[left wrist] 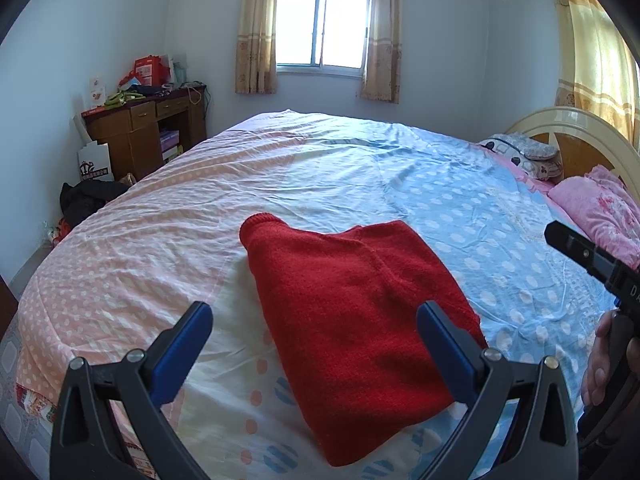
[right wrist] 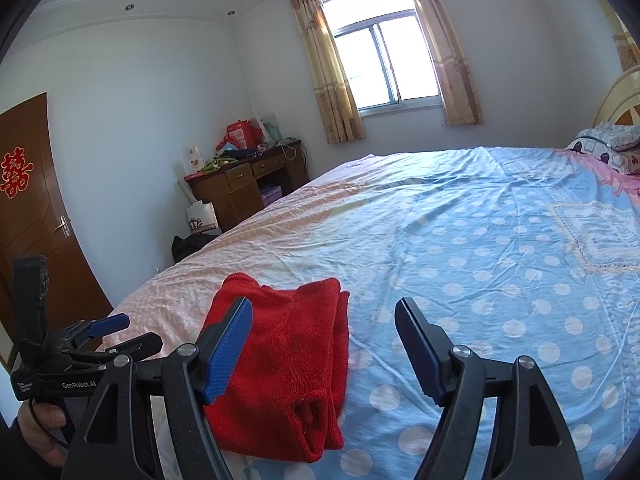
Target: Fold small clothes
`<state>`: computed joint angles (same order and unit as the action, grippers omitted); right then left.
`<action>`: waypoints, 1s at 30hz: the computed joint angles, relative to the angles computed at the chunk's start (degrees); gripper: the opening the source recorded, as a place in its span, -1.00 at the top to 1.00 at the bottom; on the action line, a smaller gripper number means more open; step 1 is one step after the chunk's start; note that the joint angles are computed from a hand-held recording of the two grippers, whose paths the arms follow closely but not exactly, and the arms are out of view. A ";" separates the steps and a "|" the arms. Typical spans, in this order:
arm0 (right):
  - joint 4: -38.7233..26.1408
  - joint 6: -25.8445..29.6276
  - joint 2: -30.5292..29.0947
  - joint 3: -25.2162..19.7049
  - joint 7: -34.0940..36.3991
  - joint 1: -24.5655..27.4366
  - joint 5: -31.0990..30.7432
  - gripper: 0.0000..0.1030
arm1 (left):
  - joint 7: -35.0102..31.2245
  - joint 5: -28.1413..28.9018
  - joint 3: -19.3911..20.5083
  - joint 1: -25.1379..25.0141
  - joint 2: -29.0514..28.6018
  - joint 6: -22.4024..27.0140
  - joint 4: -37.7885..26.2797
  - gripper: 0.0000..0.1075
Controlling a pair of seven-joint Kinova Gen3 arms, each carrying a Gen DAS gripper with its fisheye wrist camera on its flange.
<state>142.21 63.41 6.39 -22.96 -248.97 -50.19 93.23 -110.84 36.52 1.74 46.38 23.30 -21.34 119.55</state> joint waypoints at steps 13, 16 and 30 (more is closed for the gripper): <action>-0.50 6.39 0.91 -1.25 1.01 -3.55 -2.34 -0.45 | -9.11 10.99 -1.22 2.64 -1.87 -2.84 0.09 -0.92; -0.62 7.40 0.41 -1.64 1.10 -4.47 -2.44 -0.45 | -10.56 12.51 0.21 1.51 -2.34 -3.76 0.25 -0.92; -1.93 8.65 1.13 -1.83 3.98 -6.37 -2.74 -0.46 | -10.49 10.89 4.24 -0.61 -1.75 -9.22 1.82 -0.92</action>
